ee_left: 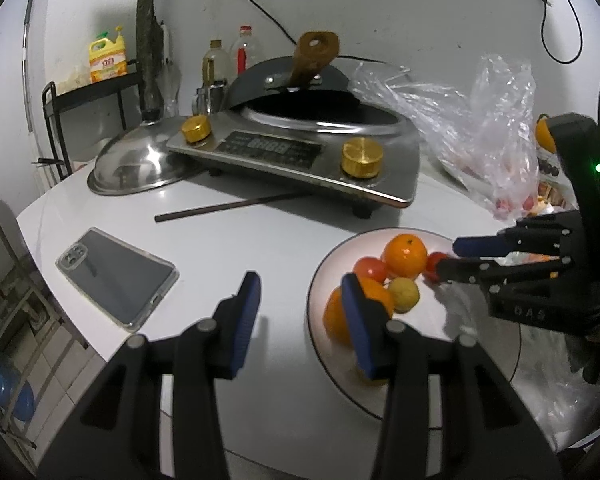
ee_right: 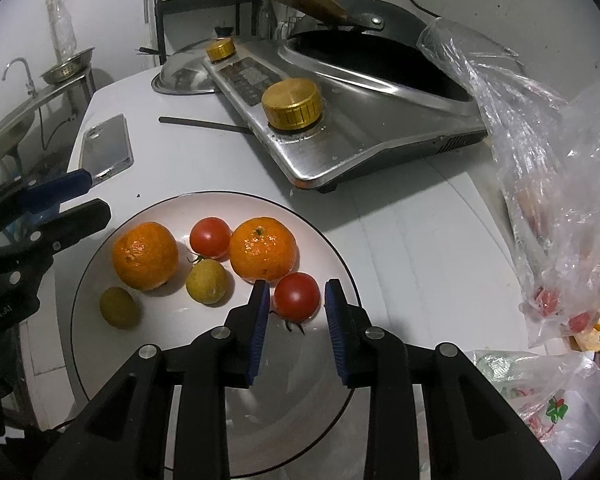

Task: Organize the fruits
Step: 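Lower the red tomato onto the plate and open the right gripper, then move both open grippers back toward the fruit on the printed bag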

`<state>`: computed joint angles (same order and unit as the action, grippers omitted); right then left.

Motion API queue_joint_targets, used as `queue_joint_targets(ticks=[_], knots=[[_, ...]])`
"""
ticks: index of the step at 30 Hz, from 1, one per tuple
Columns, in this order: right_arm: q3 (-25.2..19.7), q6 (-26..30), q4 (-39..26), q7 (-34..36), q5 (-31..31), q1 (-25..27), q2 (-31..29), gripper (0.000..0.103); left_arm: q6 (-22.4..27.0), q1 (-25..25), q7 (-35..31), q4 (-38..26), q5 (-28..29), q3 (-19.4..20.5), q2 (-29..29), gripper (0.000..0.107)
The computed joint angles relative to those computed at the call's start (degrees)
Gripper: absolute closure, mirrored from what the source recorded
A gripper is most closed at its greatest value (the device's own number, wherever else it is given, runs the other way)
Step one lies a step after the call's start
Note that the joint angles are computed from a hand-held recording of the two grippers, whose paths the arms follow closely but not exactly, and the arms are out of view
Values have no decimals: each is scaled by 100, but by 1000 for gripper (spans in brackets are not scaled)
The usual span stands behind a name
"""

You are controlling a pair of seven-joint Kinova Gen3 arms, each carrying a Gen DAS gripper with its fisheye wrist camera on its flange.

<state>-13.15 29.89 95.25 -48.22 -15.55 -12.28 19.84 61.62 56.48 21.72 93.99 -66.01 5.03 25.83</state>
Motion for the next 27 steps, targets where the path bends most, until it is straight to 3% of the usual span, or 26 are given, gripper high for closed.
queue_joint_targets(ticks=[9, 12, 27], knots=[[-77, 10, 174, 275, -295, 197, -230, 72, 254, 152, -113, -164, 8, 51, 18, 63], [-102, 4, 267, 427, -455, 287, -346, 72, 343, 230, -127, -229, -7, 56, 32, 52], [17, 88, 786, 1653, -1758, 790, -940, 72, 728, 607, -431, -792, 48, 66, 216, 51]])
